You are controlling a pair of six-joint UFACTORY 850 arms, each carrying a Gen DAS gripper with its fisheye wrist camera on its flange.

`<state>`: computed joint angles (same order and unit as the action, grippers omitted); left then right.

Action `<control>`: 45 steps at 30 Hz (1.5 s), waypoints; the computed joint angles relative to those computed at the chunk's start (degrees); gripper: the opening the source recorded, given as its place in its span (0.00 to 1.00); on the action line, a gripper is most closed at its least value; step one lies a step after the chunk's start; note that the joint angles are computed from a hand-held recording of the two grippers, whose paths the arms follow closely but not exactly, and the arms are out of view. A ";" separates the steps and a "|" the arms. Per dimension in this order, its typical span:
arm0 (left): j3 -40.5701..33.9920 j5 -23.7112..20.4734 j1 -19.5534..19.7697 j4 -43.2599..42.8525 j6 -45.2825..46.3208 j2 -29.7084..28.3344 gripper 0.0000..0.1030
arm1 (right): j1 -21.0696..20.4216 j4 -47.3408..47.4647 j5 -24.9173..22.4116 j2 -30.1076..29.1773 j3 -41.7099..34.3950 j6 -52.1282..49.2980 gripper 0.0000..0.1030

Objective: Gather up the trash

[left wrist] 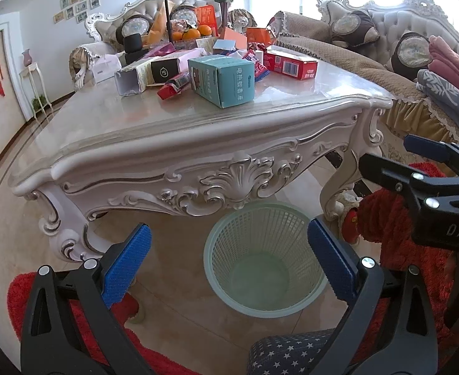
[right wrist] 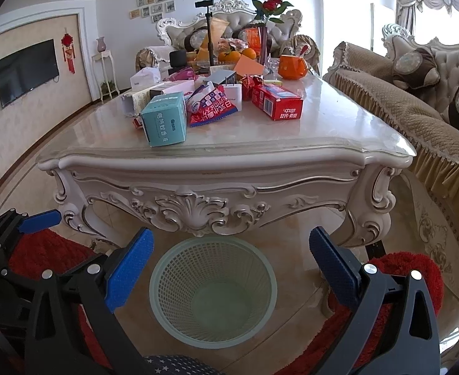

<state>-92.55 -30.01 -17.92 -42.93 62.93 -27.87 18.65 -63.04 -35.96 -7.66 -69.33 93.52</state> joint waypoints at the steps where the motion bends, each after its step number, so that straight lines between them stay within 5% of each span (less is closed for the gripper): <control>1: 0.01 0.02 0.02 0.02 -0.01 -0.03 0.94 | 0.02 -0.36 0.02 0.16 0.15 0.59 0.93; 30: 0.28 -0.09 -0.01 0.67 -0.79 0.25 0.94 | 0.12 -2.61 0.70 0.51 1.18 3.30 0.93; 33: -0.40 0.04 0.24 -0.67 -1.91 -0.04 0.94 | -1.54 -5.89 4.01 1.76 2.41 6.02 0.93; 40: -14.41 -0.92 -1.79 4.77 -18.47 -7.50 0.94 | -7.95 -12.07 5.31 -0.62 -2.74 0.59 0.93; 45: -25.98 2.66 -6.31 20.91 -37.66 -14.74 0.94 | -15.50 0.41 11.73 -8.21 -13.11 -19.69 0.93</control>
<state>-118.53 -27.35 -24.23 -22.03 25.27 -42.61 3.15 -62.63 -24.22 -15.87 -82.44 73.82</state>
